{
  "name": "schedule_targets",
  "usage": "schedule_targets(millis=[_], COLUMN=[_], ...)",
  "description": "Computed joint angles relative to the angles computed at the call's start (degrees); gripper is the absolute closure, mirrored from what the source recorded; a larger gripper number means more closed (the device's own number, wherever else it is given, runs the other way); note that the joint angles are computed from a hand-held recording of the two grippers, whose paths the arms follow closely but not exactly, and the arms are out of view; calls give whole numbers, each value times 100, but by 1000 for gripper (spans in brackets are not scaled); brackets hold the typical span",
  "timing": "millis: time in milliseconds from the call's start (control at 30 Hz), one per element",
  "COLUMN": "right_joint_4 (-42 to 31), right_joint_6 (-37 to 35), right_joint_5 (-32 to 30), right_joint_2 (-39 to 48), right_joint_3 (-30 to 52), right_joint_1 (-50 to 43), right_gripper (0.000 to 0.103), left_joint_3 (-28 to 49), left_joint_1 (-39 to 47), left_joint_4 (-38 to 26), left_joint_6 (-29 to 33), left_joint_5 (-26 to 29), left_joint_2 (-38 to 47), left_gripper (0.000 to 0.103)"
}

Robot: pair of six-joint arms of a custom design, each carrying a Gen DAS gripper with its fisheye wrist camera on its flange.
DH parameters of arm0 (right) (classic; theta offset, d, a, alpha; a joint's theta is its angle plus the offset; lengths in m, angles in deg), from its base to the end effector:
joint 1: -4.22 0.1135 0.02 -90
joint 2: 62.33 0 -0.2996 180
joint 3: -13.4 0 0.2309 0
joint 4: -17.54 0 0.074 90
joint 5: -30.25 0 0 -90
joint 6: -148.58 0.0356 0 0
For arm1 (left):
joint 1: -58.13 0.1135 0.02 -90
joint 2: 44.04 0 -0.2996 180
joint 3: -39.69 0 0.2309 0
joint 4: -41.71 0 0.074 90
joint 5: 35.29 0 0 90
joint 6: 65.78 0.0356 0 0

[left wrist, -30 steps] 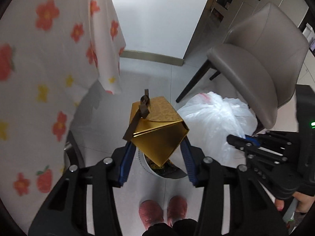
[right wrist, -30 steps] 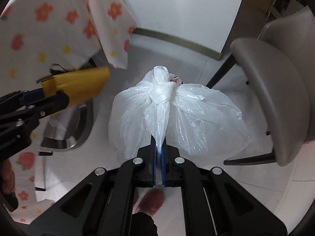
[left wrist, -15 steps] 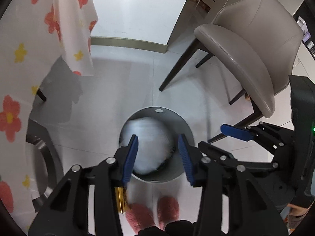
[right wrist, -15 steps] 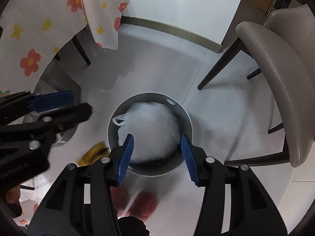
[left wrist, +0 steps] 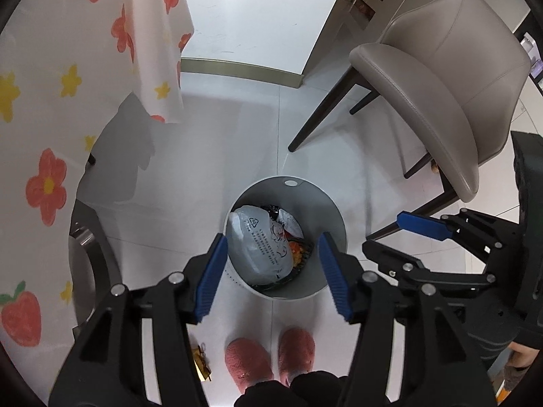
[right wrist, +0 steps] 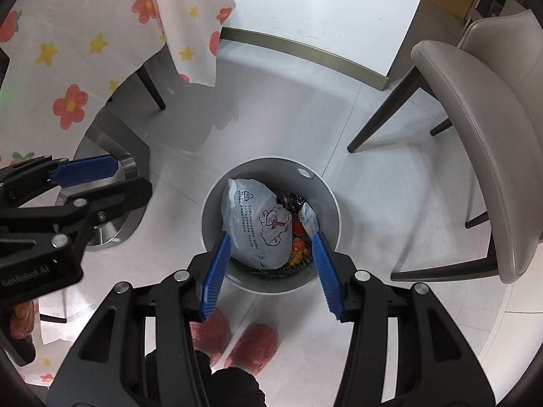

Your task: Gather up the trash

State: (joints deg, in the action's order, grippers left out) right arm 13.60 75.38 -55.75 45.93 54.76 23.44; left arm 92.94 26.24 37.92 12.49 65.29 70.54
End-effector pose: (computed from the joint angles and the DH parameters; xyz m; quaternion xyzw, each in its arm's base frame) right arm 0.2278 0.0768 0.0822 -0.0150 0.9854 0.0187 0.1688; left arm 0.2523 -0.1647 0.0845 0.1897 0.9539 -0.1633 0.1657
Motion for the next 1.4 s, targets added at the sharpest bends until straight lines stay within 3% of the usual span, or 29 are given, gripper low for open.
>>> schedule_targets(millis=[67, 300, 533, 700, 1033, 1400], right_joint_4=[-116, -1063, -2771, -4293, -6872, -9104], right_joint_6=[6, -74, -186, -396, -876, -1365], right_joint_5=[38, 140, 180, 126, -86, -264], right_joint_2=[-112, -990, -2318, -3061, -3168, -1371], right_joint_3=[9, 97, 647, 1600, 4829, 9658], right_joint_1=[3, -164, -390, -567, -497, 1022], right_gripper=[54, 54, 53, 53, 46, 45], left_joint_3=[21, 324, 1113, 2109, 4753, 7268], left_joint_1=[-62, -320, -620, -783, -577, 782], left_joint_4=[-60, -684, -1934, -3161, -6007, -8686], left_joint_6=[-43, -163, -206, -254, -648, -1222], left_joint_5=[-38, -35, -123, -301, -1205, -2091], left_joint_2=[-78, -525, -1211, -1622, -2263, -2753], left_gripper=[40, 39, 38, 38, 30, 26])
